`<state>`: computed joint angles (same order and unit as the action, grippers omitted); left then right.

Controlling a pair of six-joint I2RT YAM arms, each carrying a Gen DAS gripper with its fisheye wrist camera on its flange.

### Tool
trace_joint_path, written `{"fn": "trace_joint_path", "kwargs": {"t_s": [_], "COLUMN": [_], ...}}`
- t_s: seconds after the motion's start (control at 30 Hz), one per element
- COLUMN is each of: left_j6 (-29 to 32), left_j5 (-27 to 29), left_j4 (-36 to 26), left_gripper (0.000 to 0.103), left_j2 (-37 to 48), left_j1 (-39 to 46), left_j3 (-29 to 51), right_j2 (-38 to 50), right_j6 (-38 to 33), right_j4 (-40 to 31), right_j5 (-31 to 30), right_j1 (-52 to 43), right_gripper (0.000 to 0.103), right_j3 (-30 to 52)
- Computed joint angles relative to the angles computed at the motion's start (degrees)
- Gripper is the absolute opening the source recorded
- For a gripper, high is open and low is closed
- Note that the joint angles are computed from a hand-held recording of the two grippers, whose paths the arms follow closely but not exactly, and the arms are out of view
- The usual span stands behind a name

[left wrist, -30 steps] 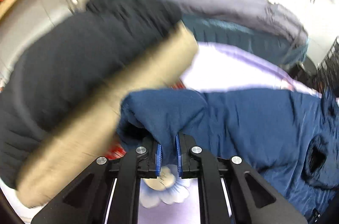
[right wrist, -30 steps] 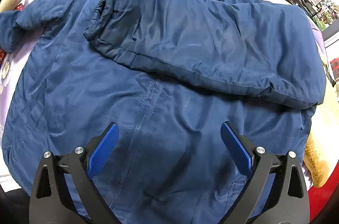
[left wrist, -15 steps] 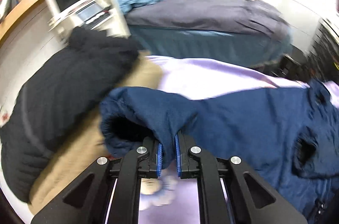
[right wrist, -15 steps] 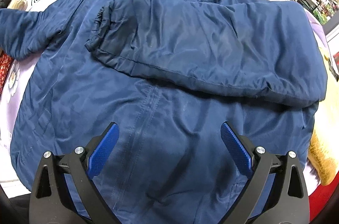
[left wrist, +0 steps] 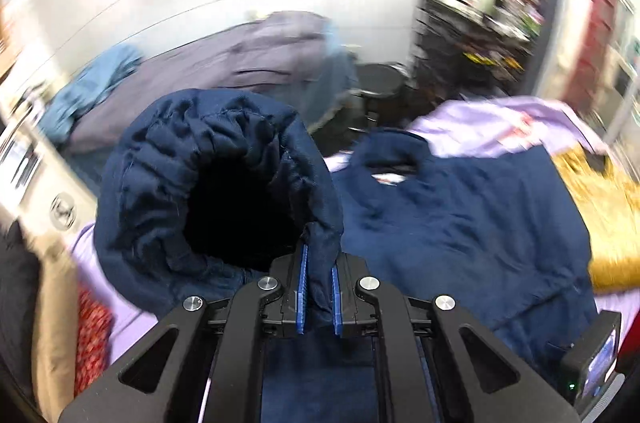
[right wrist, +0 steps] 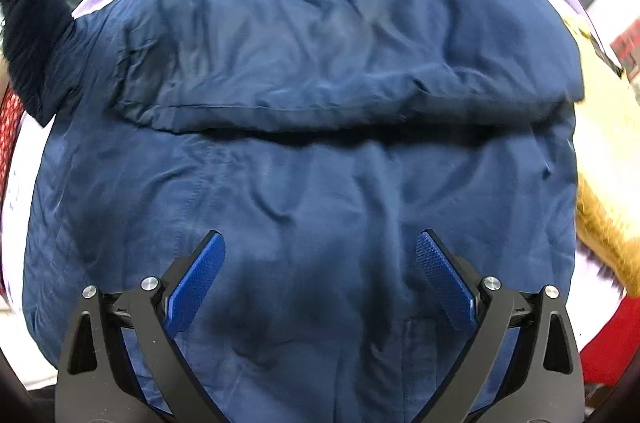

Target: Fold large clothes

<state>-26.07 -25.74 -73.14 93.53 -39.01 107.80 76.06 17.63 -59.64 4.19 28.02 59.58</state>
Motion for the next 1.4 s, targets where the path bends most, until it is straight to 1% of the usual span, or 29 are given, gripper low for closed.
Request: {"fn": "trace_joint_path", "kwargs": {"t_s": [0.07, 0.23, 0.3, 0.33, 0.37, 0.4, 0.43, 0.47, 0.53, 0.6, 0.67, 0.73, 0.77, 0.87, 1.0, 1.07, 1.17, 1.27, 1.4], "left_j6": [-0.4, -3.8, -4.9, -5.2, -5.3, -5.6, -6.0, -6.0, -5.2, -4.1, -3.4, -3.4, -3.8, -6.5, -11.6, -13.9, -18.6, -22.7, -26.7], "left_j5": [2.6, 9.8, 12.0, 12.8, 13.3, 13.4, 12.3, 11.7, 11.2, 11.3, 8.9, 5.5, 5.0, 5.8, 6.8, 6.8, 6.5, 7.8, 8.9], "left_j4": [0.1, 1.3, 2.5, 3.5, 4.5, 5.6, 6.2, 7.2, 8.1, 7.7, 6.9, 6.1, 5.7, 4.7, 2.5, 0.5, -4.1, -8.1, -12.2], "left_gripper": [0.009, 0.009, 0.019, 0.031, 0.049, 0.061, 0.077, 0.081, 0.085, 0.085, 0.09, 0.09, 0.09, 0.09, 0.09, 0.09, 0.09, 0.09, 0.09], "left_j2": [3.6, 9.7, 10.6, 10.5, 9.9, 9.2, 8.7, 7.8, 5.9, 4.7, 3.4, 0.6, -1.1, -6.6, -16.5, -20.4, -27.7, -34.1, -39.8], "left_j1": [-2.1, -6.0, -6.7, -7.1, -7.3, -7.9, -8.6, -9.1, -9.6, -9.8, -10.2, -10.6, -10.2, -8.5, -5.7, -4.7, -3.7, -2.7, -1.7], "left_j3": [1.5, 0.6, -0.2, -0.8, -1.8, -2.6, -2.9, -3.8, -4.7, -5.2, -6.1, -9.9, -12.3, -19.0, -31.8, -37.2, -46.2, -52.1, -56.1], "right_j2": [-0.4, -1.4, -1.5, -1.5, -1.5, -1.4, -1.2, -1.5, -1.0, -0.5, 0.1, 0.9, 1.8, 3.4, 5.5, 7.2, 9.6, 12.2, 16.5], "right_j6": [0.0, -0.1, 0.0, 0.0, 0.0, 0.0, 0.0, -0.2, -0.1, 0.3, 0.4, 0.4, 0.2, -0.1, 0.4, 1.2, 2.3, 2.6, 2.3], "right_j4": [-0.2, -0.3, -0.3, -0.3, -0.3, -0.2, -0.2, -0.3, -0.2, 0.0, 0.2, 0.5, 0.7, 1.6, 2.6, 3.1, 4.8, 6.2, 7.3], "right_j5": [-0.3, -1.0, -1.3, -1.6, -1.7, -1.6, -1.5, -1.5, -1.7, -2.0, -2.8, -3.2, -3.3, -4.3, -6.6, -8.5, -10.0, -10.4, -9.0], "right_j1": [-1.3, -4.1, -4.7, -5.1, -5.3, -5.4, -5.5, -5.7, -6.0, -6.1, -6.5, -6.8, -6.9, -6.9, -6.5, -6.1, -4.9, -2.7, -0.5], "right_gripper": [0.095, 0.095, 0.095, 0.095, 0.095, 0.095, 0.095, 0.095, 0.095, 0.095, 0.095, 0.095, 0.095, 0.095, 0.095, 0.095, 0.095, 0.095, 0.095], "right_j3": [-0.7, -2.7, -3.2, -3.4, -3.5, -3.5, -3.4, -3.5, -3.1, -2.6, -1.8, -0.7, 0.3, 2.0, 4.5, 6.5, 8.9, 11.9, 16.7]}}
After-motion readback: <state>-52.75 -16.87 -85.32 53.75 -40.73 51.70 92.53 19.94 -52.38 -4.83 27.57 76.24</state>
